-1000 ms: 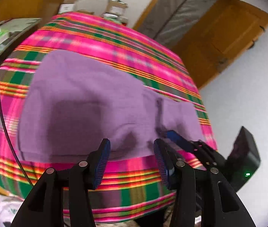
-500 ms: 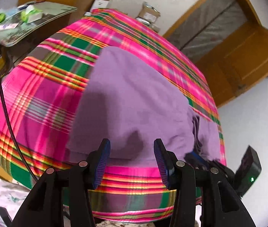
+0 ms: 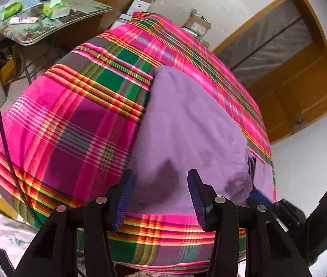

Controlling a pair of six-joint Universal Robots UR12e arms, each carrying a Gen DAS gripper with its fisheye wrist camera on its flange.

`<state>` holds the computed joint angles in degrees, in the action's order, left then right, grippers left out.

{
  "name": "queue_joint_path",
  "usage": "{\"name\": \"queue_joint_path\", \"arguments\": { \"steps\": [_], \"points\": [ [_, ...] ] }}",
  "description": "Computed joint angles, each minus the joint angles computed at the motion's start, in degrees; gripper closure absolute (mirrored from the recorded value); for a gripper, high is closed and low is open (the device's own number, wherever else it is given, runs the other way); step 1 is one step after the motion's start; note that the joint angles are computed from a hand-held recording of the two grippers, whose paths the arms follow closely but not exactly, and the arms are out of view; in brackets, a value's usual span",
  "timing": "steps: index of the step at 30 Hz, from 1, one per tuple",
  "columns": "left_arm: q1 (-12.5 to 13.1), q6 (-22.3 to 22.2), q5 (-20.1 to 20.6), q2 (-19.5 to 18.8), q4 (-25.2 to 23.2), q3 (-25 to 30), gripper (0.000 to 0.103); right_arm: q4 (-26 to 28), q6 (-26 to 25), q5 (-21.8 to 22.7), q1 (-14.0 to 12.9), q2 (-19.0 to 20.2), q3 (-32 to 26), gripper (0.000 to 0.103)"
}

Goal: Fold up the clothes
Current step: 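Move the left gripper to the folded sweater edge while the right gripper approaches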

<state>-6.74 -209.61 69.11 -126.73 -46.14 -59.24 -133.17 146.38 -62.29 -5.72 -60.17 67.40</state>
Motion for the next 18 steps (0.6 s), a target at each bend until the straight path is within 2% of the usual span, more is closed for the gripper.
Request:
{"name": "queue_joint_path", "arguments": {
  "steps": [4, 7, 11, 18],
  "points": [
    [0.56, -1.06, 0.14, -0.01, -0.40, -0.28, 0.054, 0.68, -3.23, -1.04, 1.60, 0.71, -0.06, 0.088],
    [0.69, 0.11, -0.24, -0.17, -1.10, -0.09, 0.054, 0.98, -6.97, -0.74, 2.50, 1.08, -0.26, 0.085],
    [0.78, 0.73, -0.92, -0.84, -2.77, 1.20, 0.054, 1.31, -10.97, 0.12, 3.68, 1.42, -0.37, 0.074],
    [1.53, 2.50, -5.54, -1.87, -4.96, 2.60, 0.054, 1.18, -11.72, 0.11, 5.40, 2.05, 0.03, 0.057]
  ]
}}
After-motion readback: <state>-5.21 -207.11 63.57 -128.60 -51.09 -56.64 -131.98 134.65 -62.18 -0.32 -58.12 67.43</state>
